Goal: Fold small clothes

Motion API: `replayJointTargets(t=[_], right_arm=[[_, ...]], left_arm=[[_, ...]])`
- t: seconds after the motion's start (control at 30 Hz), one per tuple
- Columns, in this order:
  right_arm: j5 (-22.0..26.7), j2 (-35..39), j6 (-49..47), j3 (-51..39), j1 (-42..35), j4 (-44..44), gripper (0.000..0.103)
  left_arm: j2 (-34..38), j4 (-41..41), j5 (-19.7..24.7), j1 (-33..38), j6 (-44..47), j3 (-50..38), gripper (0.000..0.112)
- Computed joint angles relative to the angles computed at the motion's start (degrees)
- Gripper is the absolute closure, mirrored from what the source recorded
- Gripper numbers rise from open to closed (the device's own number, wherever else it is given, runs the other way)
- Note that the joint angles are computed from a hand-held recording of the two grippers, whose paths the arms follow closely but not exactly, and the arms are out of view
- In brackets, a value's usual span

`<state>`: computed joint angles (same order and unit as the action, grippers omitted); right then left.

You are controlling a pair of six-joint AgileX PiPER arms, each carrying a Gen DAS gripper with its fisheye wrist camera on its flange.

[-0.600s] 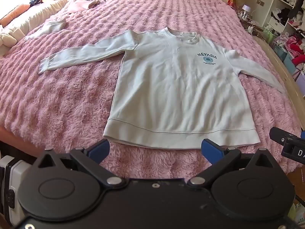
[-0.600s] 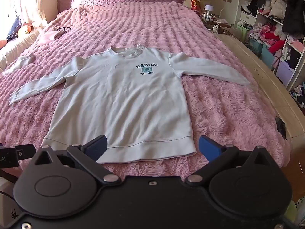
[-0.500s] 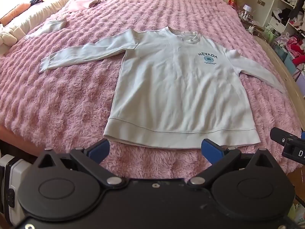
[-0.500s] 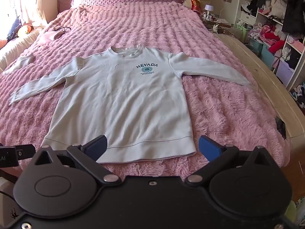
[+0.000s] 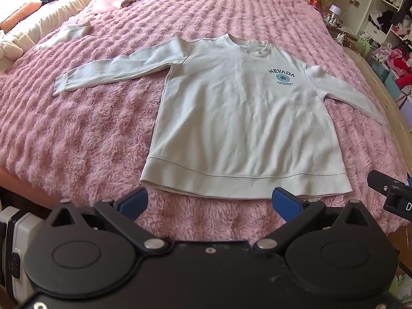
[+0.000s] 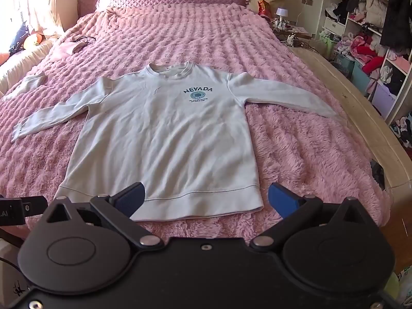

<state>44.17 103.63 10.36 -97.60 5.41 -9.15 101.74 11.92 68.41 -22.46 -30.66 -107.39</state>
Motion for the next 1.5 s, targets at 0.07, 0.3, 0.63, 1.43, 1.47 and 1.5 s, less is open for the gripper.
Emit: replayJointTargets(t=[0.07, 0.3, 0.63, 1.43, 1.47, 1.5], right_arm=[[-0.1, 0.0, 0.0, 0.0, 0.0, 0.0, 0.0], [0.1, -0.1, 0.0, -0.2, 0.1, -0.1, 0.0], [0.2, -0.1, 0.1, -0.3, 0.2, -0.2, 0.0], [0.6, 0.4, 0.0, -1.2, 0.1, -0.1, 0.0], [0.2, 0.3, 0.0, -0.7, 0.1, -0.2, 0.0], [-0.2, 0.2, -0.1, -0.4, 0.0, -0.1, 0.0]], left_arm=[[0.0, 0.0, 0.0, 0.0, 0.0, 0.0, 0.009], [0.3, -0.3, 0.4, 0.0, 0.4, -0.4, 0.009], [0.3, -0.4, 0.6, 0.1, 0.7, -0.6, 0.009], [0.6, -1.0, 1.4, 0.5, 0.9, -0.9, 0.009], [0.6, -1.0, 1.4, 0.5, 0.9, -0.9, 0.009], [0.6, -1.0, 1.3, 0.5, 1.0, -0.9, 0.009]])
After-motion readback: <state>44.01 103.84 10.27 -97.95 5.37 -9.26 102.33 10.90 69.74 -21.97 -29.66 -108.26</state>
